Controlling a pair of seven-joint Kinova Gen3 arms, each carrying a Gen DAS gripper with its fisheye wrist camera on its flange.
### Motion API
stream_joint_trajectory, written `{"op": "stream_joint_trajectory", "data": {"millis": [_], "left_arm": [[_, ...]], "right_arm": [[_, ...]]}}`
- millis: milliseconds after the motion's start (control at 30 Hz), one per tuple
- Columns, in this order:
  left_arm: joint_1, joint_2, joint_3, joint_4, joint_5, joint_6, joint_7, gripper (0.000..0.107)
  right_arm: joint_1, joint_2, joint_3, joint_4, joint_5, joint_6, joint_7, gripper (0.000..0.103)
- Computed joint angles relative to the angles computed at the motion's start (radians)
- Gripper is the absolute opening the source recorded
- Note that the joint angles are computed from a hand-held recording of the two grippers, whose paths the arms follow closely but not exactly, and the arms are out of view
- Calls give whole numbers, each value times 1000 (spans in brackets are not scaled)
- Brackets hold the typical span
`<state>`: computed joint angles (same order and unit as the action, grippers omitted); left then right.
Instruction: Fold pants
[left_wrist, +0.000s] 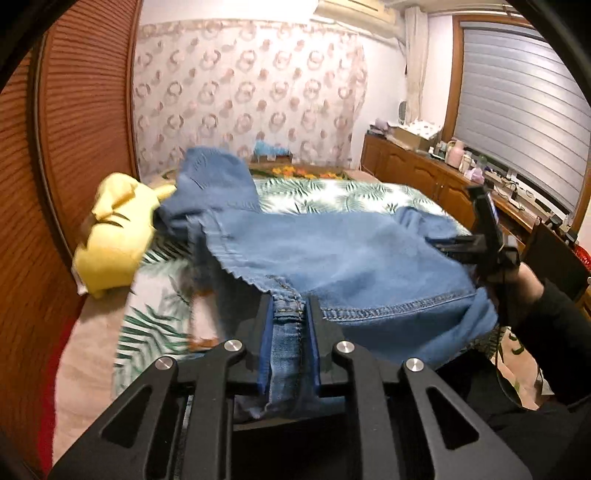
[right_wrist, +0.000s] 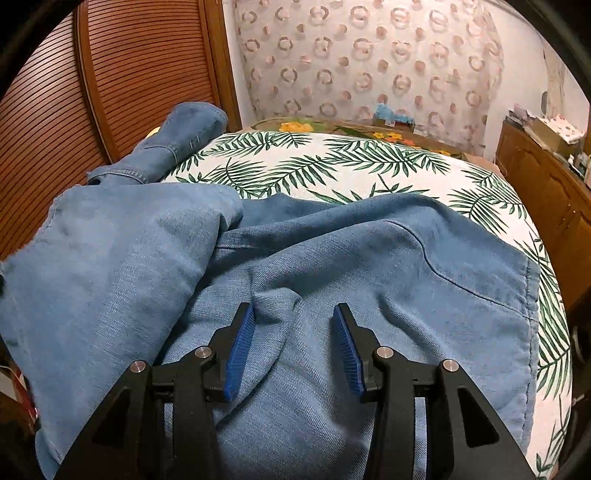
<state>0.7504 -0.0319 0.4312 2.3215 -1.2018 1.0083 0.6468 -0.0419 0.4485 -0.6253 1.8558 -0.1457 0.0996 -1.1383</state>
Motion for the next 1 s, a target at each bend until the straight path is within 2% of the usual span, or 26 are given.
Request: {"op": "stream_joint_trajectory", "data": {"millis": [67,167,333,433,500,533,567,600,633,1000], "left_arm": [[-9,-27,16,-4,55,31,-44,18],[-27,-46,-10,9,100,-7,-84,18],[-79,-46,-11,37,75,-97,-55,21],[-85,-39,-5,33,63,-95,-47,35],[-83,-35,0,30,50,-86,-35,49],[-82,-38,0,32,42,-87,-32,52],[-83,-39,-3,29,42,-88,-38,61],[-85,-38,-5,27,42,-90,-41,74],[-87,-37,-8,27,35,-99,-41,79],[-127,40,-75,-29,-37,-195,-87,80]], "right_arm": [[15,4,-12,1,2,-1,5,46],[25,7,-19,2,4,-2,10,46],[19,4,-14,3,6,-3,6,46],[13,1,-8,5,8,-5,4,46],[14,2,-9,6,9,-6,3,46],[18,4,-11,6,11,-7,5,46],[17,3,-10,6,11,-7,4,46],[18,4,-11,6,12,-7,4,46],[16,3,-11,7,12,-7,2,46],[9,0,-5,10,21,-11,-7,46]]}}
